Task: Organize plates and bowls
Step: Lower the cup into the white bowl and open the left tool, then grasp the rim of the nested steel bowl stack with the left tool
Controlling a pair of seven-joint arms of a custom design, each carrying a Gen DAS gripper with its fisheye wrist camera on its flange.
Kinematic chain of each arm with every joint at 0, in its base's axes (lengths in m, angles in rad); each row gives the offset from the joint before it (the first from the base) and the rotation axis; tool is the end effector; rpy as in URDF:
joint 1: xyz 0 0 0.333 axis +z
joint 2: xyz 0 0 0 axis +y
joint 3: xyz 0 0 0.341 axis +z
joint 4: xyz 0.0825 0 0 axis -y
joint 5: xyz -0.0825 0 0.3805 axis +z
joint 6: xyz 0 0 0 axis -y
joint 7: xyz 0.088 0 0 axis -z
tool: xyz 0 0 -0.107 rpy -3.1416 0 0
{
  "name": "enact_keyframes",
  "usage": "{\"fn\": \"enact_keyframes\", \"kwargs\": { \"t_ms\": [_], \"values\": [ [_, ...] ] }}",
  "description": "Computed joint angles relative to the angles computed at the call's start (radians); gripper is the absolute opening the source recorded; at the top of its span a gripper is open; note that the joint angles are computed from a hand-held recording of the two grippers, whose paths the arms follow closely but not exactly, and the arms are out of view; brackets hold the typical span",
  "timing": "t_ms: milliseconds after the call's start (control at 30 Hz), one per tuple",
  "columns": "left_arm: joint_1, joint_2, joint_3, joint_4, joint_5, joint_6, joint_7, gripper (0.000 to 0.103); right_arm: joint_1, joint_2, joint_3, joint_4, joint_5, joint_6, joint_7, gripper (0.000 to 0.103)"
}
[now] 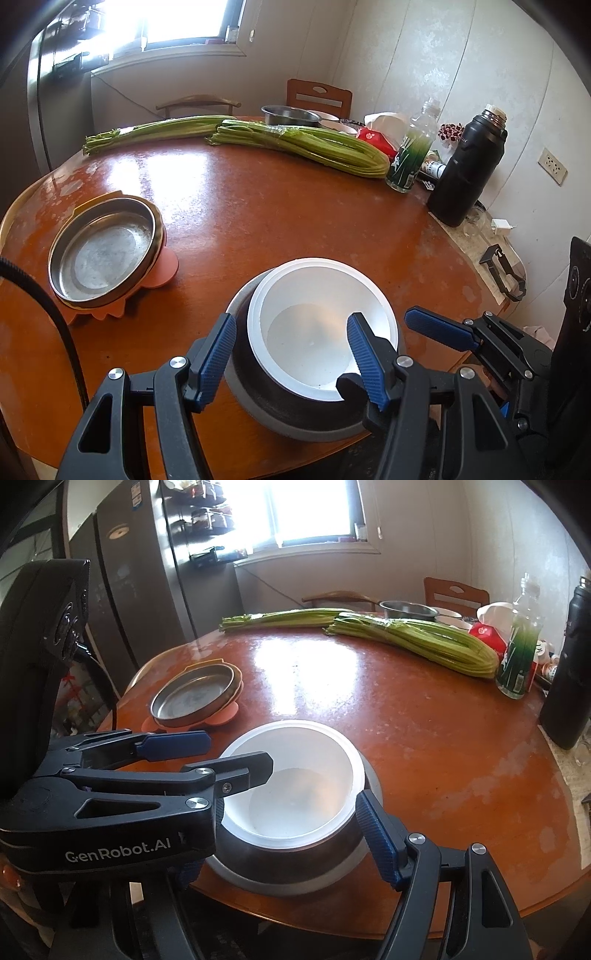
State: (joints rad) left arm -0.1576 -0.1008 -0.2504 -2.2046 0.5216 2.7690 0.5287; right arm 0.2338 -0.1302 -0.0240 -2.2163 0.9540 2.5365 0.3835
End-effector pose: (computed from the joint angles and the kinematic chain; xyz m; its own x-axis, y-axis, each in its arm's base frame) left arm 0.4951 -0.2418 0.5212 0.1237 -0.9716 0.2018 -0.7353 -0.2263 -0.6389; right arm 0.5231 0.1013 0.5038 0.6892 -0.7101 -0.1443 -0.5725 -0.4116 -0.7091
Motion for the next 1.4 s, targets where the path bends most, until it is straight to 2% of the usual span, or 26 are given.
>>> {"fn": "enact_keyframes", "kwargs": {
  "t_ms": [667, 933, 1133, 1400],
  "values": [
    [0.035, -0.058, -0.019, -0.04, 0.051, -0.011, -0.084, 0.062, -0.002, 0.005, -0.003, 0.006, 0.03, 0.054, 0.009, 0.076],
    [0.045, -0.067, -0.015, -0.066, 0.032, 0.01, -0.099, 0.063, -0.024, 0.042, -0.002, 0.039, 0.007, 0.027, 0.073, 0.076],
    [0.046, -0.061, 0.003, -0.093, -0.049, 0.075, -0.056, 0.064, -0.045, 0.062, 0.0, 0.055, -0.011, 0.0, 0.118, 0.076],
    [0.029, -0.001, 0.02, -0.083, -0.178, 0.098, 0.023, 0.064, -0.071, 0.109, 0.009, 0.085, -0.066, -0.07, 0.195, 0.076]
  ]
}}
